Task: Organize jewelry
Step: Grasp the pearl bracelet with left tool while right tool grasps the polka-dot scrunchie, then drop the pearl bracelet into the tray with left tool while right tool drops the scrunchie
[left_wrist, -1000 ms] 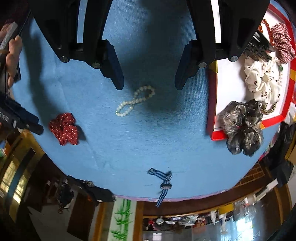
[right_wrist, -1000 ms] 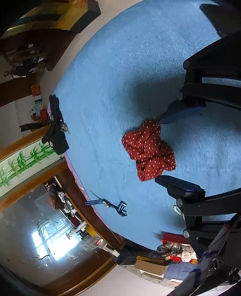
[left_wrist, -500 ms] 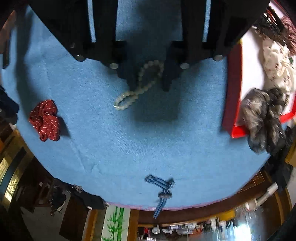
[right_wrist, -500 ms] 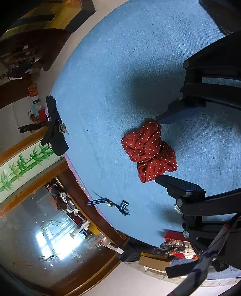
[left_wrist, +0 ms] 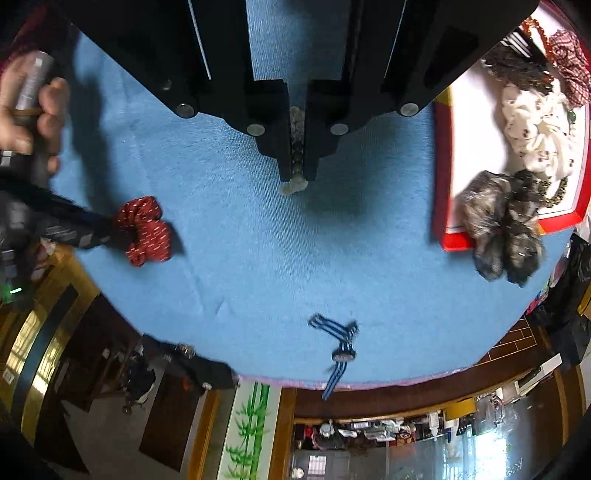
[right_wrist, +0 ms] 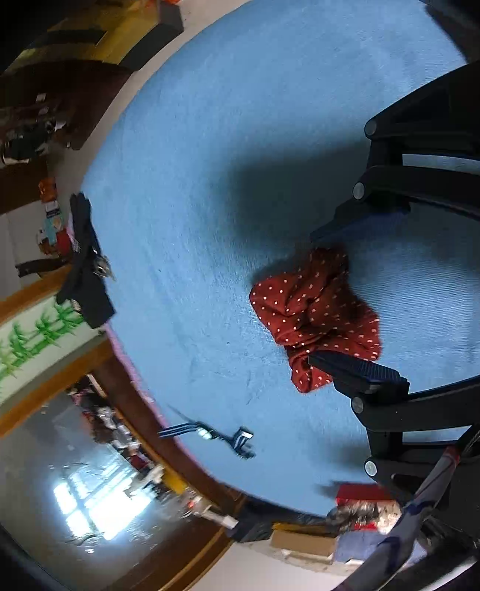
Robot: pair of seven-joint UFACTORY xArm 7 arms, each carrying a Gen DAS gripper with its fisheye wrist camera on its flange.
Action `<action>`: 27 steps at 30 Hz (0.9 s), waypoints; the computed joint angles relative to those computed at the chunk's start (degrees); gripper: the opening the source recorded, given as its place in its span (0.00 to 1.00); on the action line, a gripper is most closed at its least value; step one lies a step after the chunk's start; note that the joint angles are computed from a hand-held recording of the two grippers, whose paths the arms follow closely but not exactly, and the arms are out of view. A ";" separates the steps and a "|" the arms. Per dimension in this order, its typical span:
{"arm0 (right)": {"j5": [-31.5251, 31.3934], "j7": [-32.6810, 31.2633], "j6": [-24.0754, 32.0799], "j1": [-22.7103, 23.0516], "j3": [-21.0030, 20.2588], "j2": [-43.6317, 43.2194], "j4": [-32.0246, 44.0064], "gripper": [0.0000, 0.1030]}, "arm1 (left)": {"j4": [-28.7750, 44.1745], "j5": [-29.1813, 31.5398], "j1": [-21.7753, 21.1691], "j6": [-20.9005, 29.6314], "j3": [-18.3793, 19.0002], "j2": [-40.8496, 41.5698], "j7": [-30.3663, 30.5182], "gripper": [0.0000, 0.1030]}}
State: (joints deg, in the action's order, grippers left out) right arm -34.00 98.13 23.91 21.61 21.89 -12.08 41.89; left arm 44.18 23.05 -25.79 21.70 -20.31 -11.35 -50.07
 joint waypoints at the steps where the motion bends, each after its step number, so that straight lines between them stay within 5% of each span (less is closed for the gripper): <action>1: -0.18 -0.22 -0.40 -0.08 -0.03 1.11 0.40 0.31 | -0.49 -0.51 -0.19 -0.02 0.36 -1.06 0.51 0.05; 3: -1.98 0.43 -1.93 -0.13 -0.03 1.95 0.40 0.12 | -1.73 -2.38 -0.50 -0.59 1.25 -3.61 2.19 0.05; 6: -7.71 4.48 -2.09 -0.64 1.72 -0.47 0.32 0.05 | -4.40 -5.21 -0.51 -1.46 1.96 -8.32 4.58 0.05; 11: -19.39 13.43 -3.70 -1.95 8.29 -2.09 4.47 0.05 | -10.44 -9.44 0.10 -0.14 2.87 -19.63 8.72 0.05; 17: -33.30 19.85 -3.34 2.27 12.59 7.79 17.39 0.05 | -17.31 -14.20 1.68 5.82 4.90 -35.38 13.05 0.05; 27: -38.80 10.34 -0.69 16.80 11.80 29.78 39.83 0.06 | -29.61 -18.09 6.09 19.42 8.99 -59.57 20.36 0.05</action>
